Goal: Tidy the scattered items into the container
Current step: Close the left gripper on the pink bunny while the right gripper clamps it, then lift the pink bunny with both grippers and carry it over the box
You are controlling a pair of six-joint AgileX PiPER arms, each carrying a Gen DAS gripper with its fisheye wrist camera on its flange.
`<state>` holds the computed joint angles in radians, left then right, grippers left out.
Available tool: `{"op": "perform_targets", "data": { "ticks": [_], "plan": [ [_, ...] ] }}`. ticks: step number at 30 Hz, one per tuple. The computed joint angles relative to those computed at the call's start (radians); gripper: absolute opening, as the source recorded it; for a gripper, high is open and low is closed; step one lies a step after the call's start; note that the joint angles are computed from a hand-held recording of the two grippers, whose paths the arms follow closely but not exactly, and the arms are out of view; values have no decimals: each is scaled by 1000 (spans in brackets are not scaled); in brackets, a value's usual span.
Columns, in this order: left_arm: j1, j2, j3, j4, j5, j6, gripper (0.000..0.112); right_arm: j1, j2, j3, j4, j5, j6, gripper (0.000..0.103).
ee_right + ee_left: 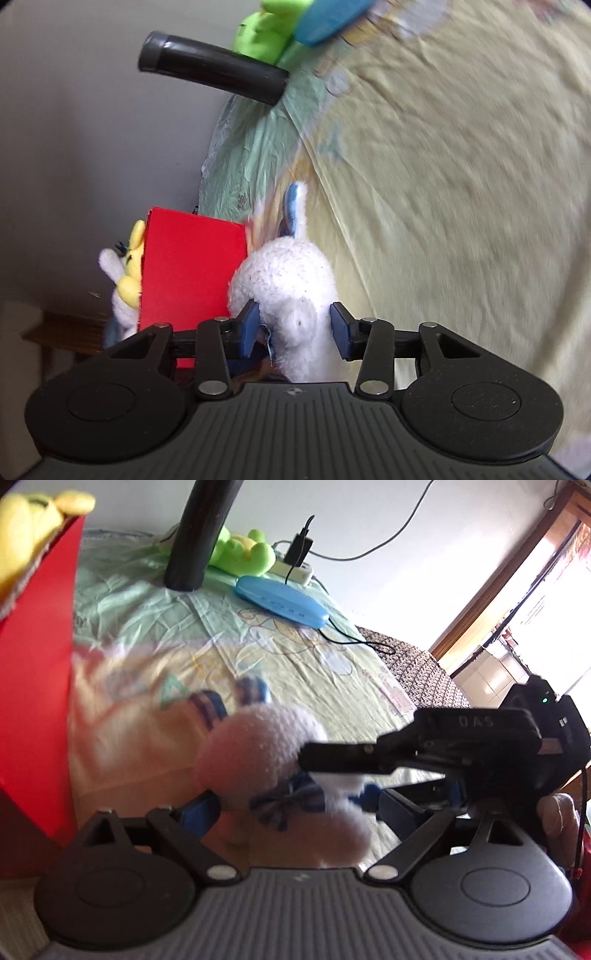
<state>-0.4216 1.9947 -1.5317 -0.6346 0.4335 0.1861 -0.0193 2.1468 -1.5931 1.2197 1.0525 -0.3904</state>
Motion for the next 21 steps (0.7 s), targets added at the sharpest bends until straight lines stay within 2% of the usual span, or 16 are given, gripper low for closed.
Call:
{"op": "perform_targets", "data": {
  "ticks": [2, 4, 6, 9, 12, 16, 21],
  "plan": [
    [-7, -21, 12, 20, 14, 11, 93, -10, -10, 29, 15, 46, 1, 43],
    [-15, -42, 40, 13, 26, 45, 93, -4, -41, 60, -11, 48, -7, 43],
    [-19, -51, 61, 6, 39, 60, 93, 13, -73, 87, -66, 25, -19, 44],
    [-13, -33, 51, 10, 71, 43, 92, 37, -107, 139, -81, -26, -50, 54],
    [-27, -9, 24, 52, 96, 20, 92, 51, -117, 152, -69, -62, -62, 55],
    [-61, -19, 18, 150, 85, -16, 89, 74, -128, 136, -93, -74, -103, 45],
    [-50, -66, 84, 91, 30, 17, 84, 91, -158, 151, -96, -116, -161, 42]
  ]
}}
